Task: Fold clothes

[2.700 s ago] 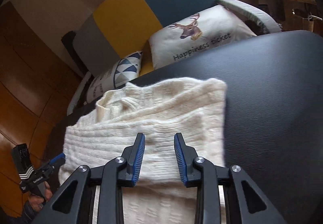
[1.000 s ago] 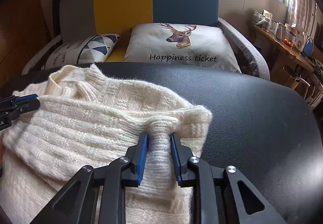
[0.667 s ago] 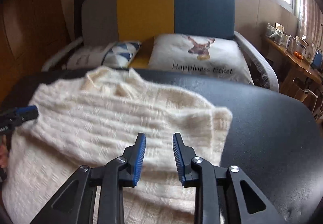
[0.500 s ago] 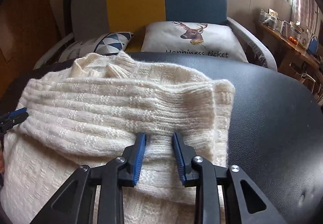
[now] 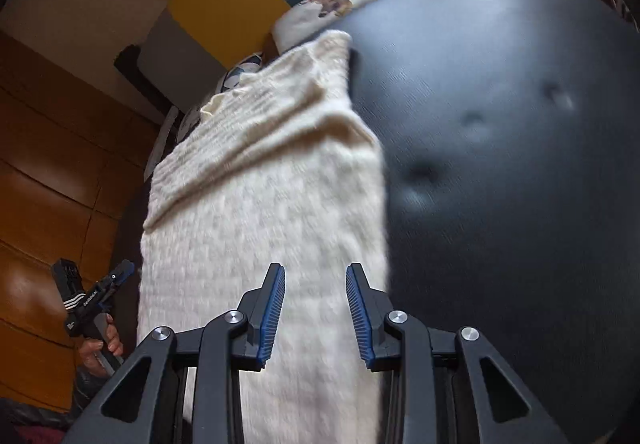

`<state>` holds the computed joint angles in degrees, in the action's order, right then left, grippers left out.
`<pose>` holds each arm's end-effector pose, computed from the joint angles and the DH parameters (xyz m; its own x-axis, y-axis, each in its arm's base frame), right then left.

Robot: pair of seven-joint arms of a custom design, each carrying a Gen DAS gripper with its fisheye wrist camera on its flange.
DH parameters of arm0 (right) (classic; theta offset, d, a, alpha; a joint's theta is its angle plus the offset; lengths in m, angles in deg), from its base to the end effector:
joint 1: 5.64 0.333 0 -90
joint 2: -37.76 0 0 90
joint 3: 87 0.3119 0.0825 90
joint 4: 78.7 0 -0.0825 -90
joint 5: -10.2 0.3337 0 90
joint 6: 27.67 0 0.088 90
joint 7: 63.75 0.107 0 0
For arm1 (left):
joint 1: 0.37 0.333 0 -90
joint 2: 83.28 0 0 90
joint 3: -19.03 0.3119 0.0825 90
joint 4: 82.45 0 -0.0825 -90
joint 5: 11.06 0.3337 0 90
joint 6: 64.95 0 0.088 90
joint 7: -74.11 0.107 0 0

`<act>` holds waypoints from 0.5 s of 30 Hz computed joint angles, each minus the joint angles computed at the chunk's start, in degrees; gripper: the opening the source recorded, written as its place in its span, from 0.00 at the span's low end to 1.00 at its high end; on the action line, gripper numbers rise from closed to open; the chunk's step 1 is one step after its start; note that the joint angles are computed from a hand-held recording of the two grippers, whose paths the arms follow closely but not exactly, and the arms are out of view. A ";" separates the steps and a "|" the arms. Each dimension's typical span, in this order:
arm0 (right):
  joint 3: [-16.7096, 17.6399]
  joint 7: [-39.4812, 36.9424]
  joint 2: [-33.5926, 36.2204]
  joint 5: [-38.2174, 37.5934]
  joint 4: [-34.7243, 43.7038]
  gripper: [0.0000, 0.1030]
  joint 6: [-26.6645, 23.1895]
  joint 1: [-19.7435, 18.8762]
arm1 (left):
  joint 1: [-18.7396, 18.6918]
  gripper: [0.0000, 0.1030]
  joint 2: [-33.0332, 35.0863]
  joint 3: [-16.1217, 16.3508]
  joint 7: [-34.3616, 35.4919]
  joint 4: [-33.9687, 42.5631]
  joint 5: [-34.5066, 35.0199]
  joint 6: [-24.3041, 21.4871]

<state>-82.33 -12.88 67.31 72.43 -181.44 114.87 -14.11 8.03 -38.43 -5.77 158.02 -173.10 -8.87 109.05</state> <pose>0.6298 -0.0518 0.3094 -0.0799 -0.7764 -0.6252 -0.8944 0.3327 -0.2988 0.6968 -0.1260 0.3223 -0.1060 -0.9361 0.3353 -0.7828 -0.1294 -0.6086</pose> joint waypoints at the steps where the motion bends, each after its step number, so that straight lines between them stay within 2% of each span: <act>1: 0.34 -1.36 -1.79 2.09 -3.35 0.33 -1.20 -1.52 | 2.66 0.56 -1.58 -2.31 0.44 -4.19 -0.95 1.59; 4: 0.44 -5.89 -3.39 8.44 -8.45 0.34 -11.41 -5.73 | 10.91 0.57 -4.71 -9.73 0.96 -14.25 -2.90 4.86; 7: -0.32 -9.71 -3.15 12.85 -9.85 0.34 -16.93 -6.21 | 17.12 0.60 -5.82 -15.22 0.50 -20.20 -2.43 6.18; 12: -0.74 -12.97 0.05 15.82 -6.02 0.32 -19.07 -3.77 | 26.55 0.60 -3.92 -24.24 -0.17 -25.92 -0.31 6.34; 15: -1.01 -13.04 0.09 14.77 -5.04 0.32 -17.26 -2.08 | 29.02 0.64 -2.90 -26.47 -1.08 -28.44 1.97 8.15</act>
<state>-83.35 -25.92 67.39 87.20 -186.48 97.60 -16.19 37.05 -41.33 -32.24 156.94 -201.54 -6.91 117.20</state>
